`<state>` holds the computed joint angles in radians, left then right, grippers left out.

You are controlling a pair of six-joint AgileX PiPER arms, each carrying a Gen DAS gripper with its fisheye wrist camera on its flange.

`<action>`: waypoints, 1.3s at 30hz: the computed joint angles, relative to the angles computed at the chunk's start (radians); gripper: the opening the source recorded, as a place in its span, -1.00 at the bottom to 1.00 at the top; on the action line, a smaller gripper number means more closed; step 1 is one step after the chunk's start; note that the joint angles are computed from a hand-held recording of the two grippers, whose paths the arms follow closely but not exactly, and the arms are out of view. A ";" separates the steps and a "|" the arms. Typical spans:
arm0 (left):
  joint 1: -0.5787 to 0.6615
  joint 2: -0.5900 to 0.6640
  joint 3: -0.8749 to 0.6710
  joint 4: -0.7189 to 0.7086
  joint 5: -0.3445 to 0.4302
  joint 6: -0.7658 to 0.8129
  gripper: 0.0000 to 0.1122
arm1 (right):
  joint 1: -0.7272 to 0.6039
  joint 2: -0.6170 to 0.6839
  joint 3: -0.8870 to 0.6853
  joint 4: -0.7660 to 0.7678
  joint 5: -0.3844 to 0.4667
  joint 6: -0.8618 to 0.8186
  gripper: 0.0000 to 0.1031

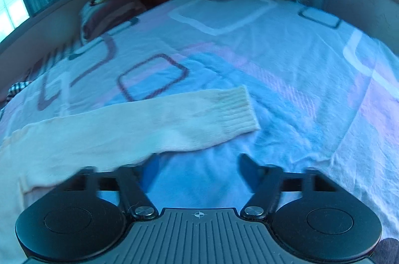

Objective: Fold small clothes

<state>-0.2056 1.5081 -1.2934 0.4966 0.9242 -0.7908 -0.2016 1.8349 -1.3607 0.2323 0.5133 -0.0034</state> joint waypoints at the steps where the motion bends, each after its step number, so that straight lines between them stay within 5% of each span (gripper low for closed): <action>1: 0.003 0.009 -0.005 0.005 -0.001 -0.002 0.79 | -0.018 0.022 -0.022 0.020 0.017 0.003 0.23; 9: 0.041 0.071 -0.048 -0.034 0.002 0.054 0.66 | -0.048 0.144 -0.155 0.010 0.009 0.072 0.22; 11: 0.048 0.080 -0.052 -0.044 -0.001 0.073 0.57 | -0.043 0.155 -0.170 -0.011 -0.009 0.092 -0.15; 13: 0.054 0.088 -0.057 -0.049 0.003 0.092 0.52 | -0.043 0.166 -0.187 0.010 -0.006 0.061 -0.83; 15: 0.059 0.088 -0.057 -0.055 0.000 0.116 0.47 | -0.042 0.175 -0.195 0.046 -0.013 0.031 -0.92; 21: 0.088 0.070 -0.056 -0.087 -0.014 0.182 0.45 | -0.003 0.131 -0.155 0.154 -0.101 -0.092 -0.94; 30: 0.193 0.030 -0.040 -0.149 -0.083 0.309 0.50 | 0.238 0.042 -0.190 0.403 -0.099 -0.346 -0.94; 39: 0.413 0.048 -0.049 -0.377 -0.139 0.574 0.51 | 0.632 0.211 -0.438 0.263 -0.050 -0.162 -0.94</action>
